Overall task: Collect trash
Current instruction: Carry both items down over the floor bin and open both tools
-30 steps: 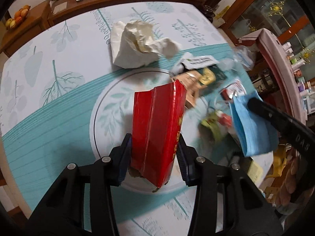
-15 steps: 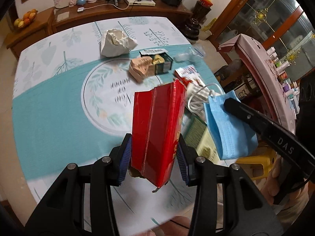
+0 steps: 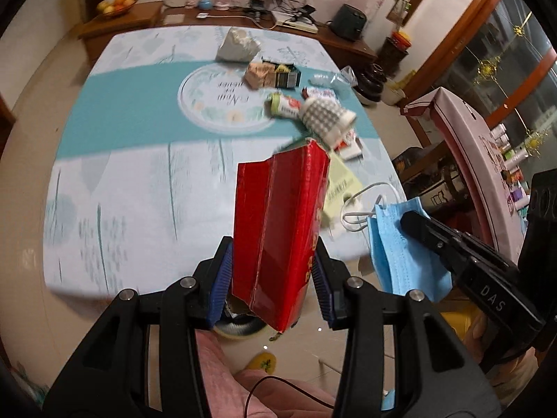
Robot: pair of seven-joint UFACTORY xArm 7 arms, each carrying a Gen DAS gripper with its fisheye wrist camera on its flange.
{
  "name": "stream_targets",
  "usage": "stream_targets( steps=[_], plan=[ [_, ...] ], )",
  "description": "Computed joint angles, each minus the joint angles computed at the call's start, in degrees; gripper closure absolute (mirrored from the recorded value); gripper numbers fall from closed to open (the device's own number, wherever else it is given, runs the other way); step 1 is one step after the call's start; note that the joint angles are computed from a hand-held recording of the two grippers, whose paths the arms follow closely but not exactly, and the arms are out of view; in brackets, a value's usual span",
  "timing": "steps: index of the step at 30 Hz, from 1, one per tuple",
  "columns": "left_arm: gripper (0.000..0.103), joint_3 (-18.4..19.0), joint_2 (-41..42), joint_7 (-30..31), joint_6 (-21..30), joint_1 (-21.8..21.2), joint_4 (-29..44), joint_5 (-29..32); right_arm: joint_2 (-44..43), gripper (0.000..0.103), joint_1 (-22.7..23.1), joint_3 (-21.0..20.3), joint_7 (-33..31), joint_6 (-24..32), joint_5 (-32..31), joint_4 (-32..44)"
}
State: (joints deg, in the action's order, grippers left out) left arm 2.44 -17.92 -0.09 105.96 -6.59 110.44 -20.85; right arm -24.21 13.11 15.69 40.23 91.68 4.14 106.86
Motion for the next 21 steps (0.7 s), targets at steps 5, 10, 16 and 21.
stream_targets(
  steps=[5,10,16,21],
  plan=[
    [0.063,-1.4,-10.0,-1.8,2.8,-0.3,-8.3,2.6,-6.7,0.096,1.6,-0.4,0.1,2.5,3.4,-5.4],
    [0.063,-1.7,-17.4,-1.6,5.0,-1.4,-15.1,4.2,-11.8,0.096,1.7,0.5,1.4,3.3,6.0,-11.2],
    [0.063,-1.2,-25.3,-0.2,5.6,-1.7,-27.4,4.9,-19.6,0.096,2.4,2.0,4.0,1.8,9.1,-23.7],
    [0.063,-1.4,-31.9,2.0,3.4,-1.6,-40.4,5.4,-25.1,0.096,3.7,2.9,6.4,0.1,12.0,-35.8]
  ],
)
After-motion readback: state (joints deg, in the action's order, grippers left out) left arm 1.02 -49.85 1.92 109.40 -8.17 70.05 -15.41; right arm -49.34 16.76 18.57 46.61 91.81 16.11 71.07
